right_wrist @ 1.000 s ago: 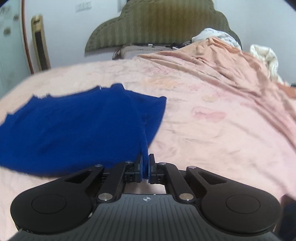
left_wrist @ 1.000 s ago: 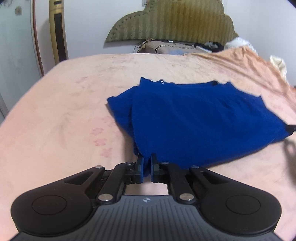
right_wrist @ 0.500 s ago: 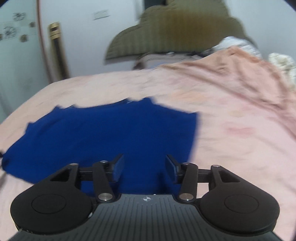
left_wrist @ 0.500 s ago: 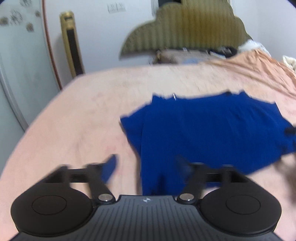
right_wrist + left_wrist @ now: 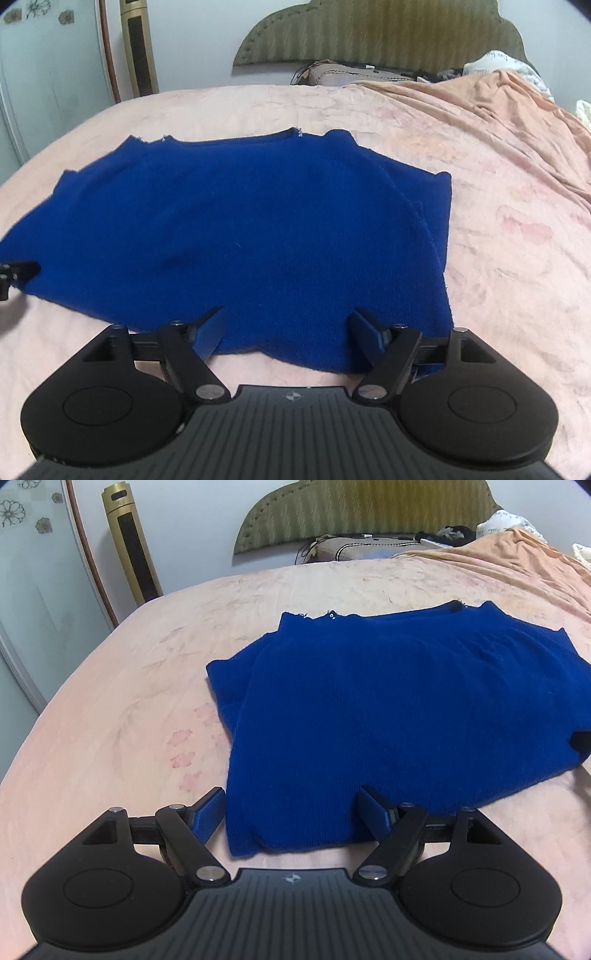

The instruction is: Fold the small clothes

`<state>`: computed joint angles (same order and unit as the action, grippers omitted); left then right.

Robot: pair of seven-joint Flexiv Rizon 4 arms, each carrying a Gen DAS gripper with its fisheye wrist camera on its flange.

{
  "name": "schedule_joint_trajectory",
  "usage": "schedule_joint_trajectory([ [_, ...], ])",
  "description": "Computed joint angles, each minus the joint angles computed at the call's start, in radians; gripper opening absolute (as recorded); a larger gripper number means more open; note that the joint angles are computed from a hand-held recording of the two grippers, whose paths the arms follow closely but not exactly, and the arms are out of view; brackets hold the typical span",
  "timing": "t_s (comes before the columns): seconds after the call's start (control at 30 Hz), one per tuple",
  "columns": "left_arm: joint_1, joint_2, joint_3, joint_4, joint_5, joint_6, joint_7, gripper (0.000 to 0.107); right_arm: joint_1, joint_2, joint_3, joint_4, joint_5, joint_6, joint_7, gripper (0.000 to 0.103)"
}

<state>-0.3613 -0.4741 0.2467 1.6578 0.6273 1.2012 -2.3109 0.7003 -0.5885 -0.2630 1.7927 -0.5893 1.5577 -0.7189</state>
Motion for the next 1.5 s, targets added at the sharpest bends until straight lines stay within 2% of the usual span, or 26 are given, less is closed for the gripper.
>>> schedule_joint_trajectory([
  [0.13, 0.01, -0.001, -0.011, -0.001, -0.022, -0.01, 0.005, 0.078, 0.05, 0.0, -0.064, 0.021, 0.032, 0.083, 0.015, 0.08],
  [0.3, 0.007, -0.005, -0.01, -0.003, -0.032, -0.02, -0.007, 0.078, 0.072, -0.019, -0.081, 0.016, 0.083, 0.059, 0.005, 0.086],
  [0.47, 0.005, -0.008, -0.011, -0.012, -0.037, -0.04, -0.015, 0.079, 0.201, -0.056, -0.231, 0.054, 0.125, 0.131, -0.015, 0.1],
  [0.6, 0.003, -0.008, -0.011, -0.014, -0.035, -0.051, -0.032, 0.079, 0.288, -0.086, -0.323, 0.067, 0.184, 0.155, -0.039, 0.103],
  [0.8, 0.008, -0.005, -0.016, -0.01, -0.033, -0.053, -0.037, 0.082, 0.309, -0.101, -0.333, 0.065, 0.271, 0.175, -0.093, 0.103],
  [0.97, 0.016, 0.01, -0.019, 0.008, -0.027, -0.029, -0.027, 0.083, 0.314, -0.091, -0.318, 0.057, 0.326, 0.143, -0.145, 0.102],
  [1.03, 0.013, 0.021, -0.008, 0.015, -0.011, -0.015, -0.036, 0.083, 0.339, -0.085, -0.34, 0.062, 0.346, 0.138, -0.145, 0.1],
  [1.13, 0.016, 0.032, 0.004, 0.013, 0.006, -0.008, -0.056, 0.083, 0.339, -0.074, -0.327, 0.058, 0.352, 0.161, -0.176, 0.099],
  [1.23, 0.036, 0.031, 0.0, -0.003, -0.004, -0.019, -0.053, 0.083, 0.374, -0.085, -0.355, 0.044, 0.363, 0.172, -0.222, 0.099],
  [1.5, 0.033, 0.0, -0.002, -0.079, 0.021, -0.074, -0.074, 0.083, 0.317, -0.089, -0.251, -0.049, 0.314, 0.128, -0.322, 0.098],
])
